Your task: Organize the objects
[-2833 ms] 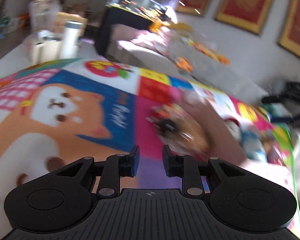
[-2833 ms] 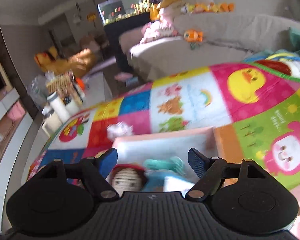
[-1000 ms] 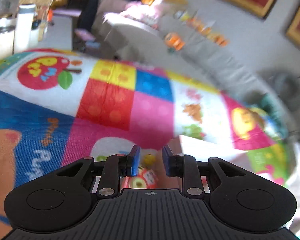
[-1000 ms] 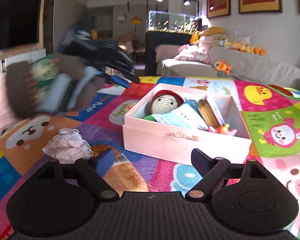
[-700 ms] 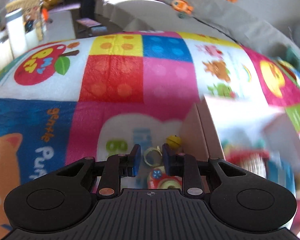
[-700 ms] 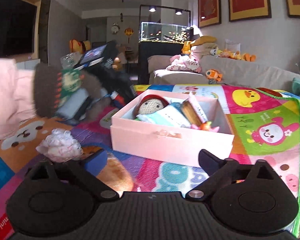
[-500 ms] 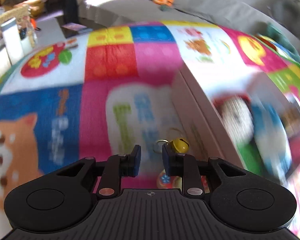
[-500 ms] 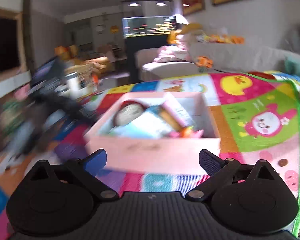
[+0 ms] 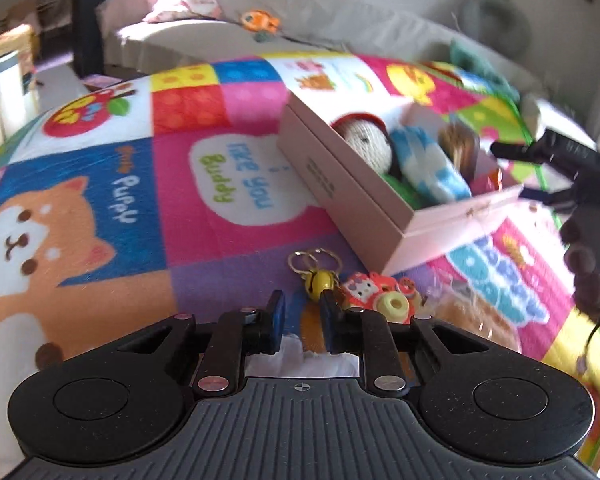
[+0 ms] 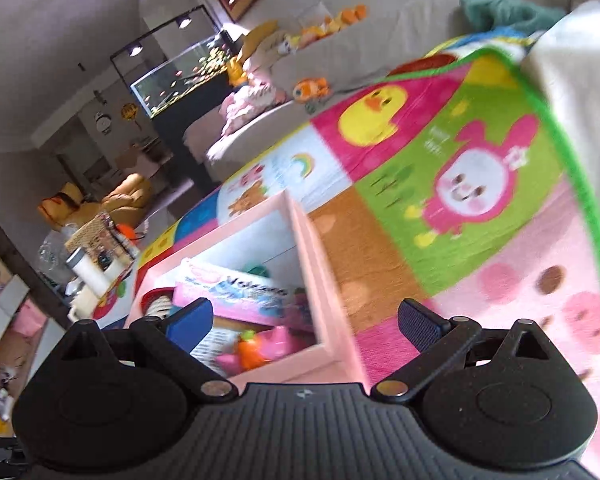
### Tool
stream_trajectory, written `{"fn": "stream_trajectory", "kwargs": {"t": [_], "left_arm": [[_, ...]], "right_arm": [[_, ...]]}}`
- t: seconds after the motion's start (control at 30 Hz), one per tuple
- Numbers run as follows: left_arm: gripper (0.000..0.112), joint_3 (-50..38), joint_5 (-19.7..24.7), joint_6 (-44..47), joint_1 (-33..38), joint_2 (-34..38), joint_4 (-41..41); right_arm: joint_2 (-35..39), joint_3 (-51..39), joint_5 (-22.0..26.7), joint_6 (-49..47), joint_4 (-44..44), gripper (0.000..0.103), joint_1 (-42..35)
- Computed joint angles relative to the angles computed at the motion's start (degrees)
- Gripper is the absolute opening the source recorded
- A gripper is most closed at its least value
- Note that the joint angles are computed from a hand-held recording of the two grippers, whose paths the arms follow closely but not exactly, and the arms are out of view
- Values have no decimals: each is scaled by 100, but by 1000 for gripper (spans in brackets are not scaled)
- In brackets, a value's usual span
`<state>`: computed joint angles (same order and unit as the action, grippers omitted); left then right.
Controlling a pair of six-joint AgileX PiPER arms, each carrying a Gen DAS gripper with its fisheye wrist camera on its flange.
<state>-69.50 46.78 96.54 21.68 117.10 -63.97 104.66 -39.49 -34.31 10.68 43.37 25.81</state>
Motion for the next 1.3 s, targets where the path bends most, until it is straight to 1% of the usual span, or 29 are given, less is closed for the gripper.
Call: {"fn": "stream_trajectory", "kwargs": {"t": [0.07,0.1,0.13,0.17,0.27,0.3,0.33,0.4,0.43,0.47,0.5,0.53,0.6,0.63,0.67,0.73,0.77,0.8,0.83,0.87,0.93,1.0,1.1,1.13,1.17,1.2,1.23,1.27,1.3], "left_arm": [[21,-60,130,-142,88,6,-42],[21,-69,137,-167,102,-8,-77],[21,-79,151,-155,104,-11,-116],[21,-38,194,-133,118,-49,-144],[21,156,317,-56,165,-222,-202],[21,390,276,129,196,-410,-330],[21,628,301,421,250,-596,-470],[21,1052,600,1002,448,-939,-531],[23,1263,722,1256,556,-1091,-500],[24,1505,722,1518,642,-1249,-504],[26,1699,593,1688,672,-1373,-504],[26,1869,346,1805,658,-1484,-502],[26,2217,-373,2180,576,-1664,-786],[25,2286,-572,2251,583,-1687,-884],[25,2244,-577,2093,660,-1648,-780],[25,2039,-258,1551,868,-1491,-372],[25,1940,-97,1278,956,-1388,-186],[25,1867,-55,1102,970,-1281,-83],[25,1838,-100,991,951,-1180,-49],[26,1845,-2,1103,1021,-1082,-244],[26,1731,79,918,963,-902,-447],[26,1543,-21,703,733,-686,-780],[26,1120,-465,595,221,-285,-1410],[26,972,-684,632,90,-162,-1722],[26,850,-905,746,-9,-70,-2074],[25,723,-1104,824,-71,2,-2320],[25,578,-1253,729,-97,53,-2337],[25,436,-1288,524,-56,86,-2187],[25,362,-1232,401,24,80,-2049]], "right_arm": [[97,-186,122,246,-277,100,51],[173,-344,167,136,-157,103,135],[266,-498,127,-167,125,103,233],[346,-615,147,-326,178,103,286],[275,-633,429,176,-598,103,258],[185,-589,452,80,-563,103,310],[92,-490,326,-246,-298,103,450],[-90,-290,-73,-1373,521,103,940],[-198,-205,-154,-1946,829,103,1193],[-303,-160,-92,-2519,1116,103,1418],[-389,-150,57,-3063,1392,103,1632],[-400,-150,232,-3378,1469,103,1808],[-266,-343,621,-4442,2039,103,2156],[-89,-484,591,-5015,2438,103,2353],[133,-636,381,-5588,2888,103,2580],[546,-1008,-245,-6693,3845,103,2910],[759,-1223,-691,-7018,4260,103,3037],[944,-1411,-1106,-7230,4555,103,3103],[1050,-1531,-1291,-7358,4700,103,3070],[1026,-1501,-1248,-7256,4669,103,2988],[872,-1371,-842,-6867,4521,103,2814],[883,-1359,-585,-6717,4453,103,2746],[964,-1272,-354,-6507,4434,103,2801],[1004,-1304,-246,-6557,4528,103,2814],[984,-1250,-358,-6480,4541,103,2914],[948,-1247,-341,-6593,4645,103,2927],[879,-1176,-168,-6476,4606,103,2866],[786,-1045,94,-6131,4403,103,2746],[690,-873,326,-5589,4052,103,2613]]}}
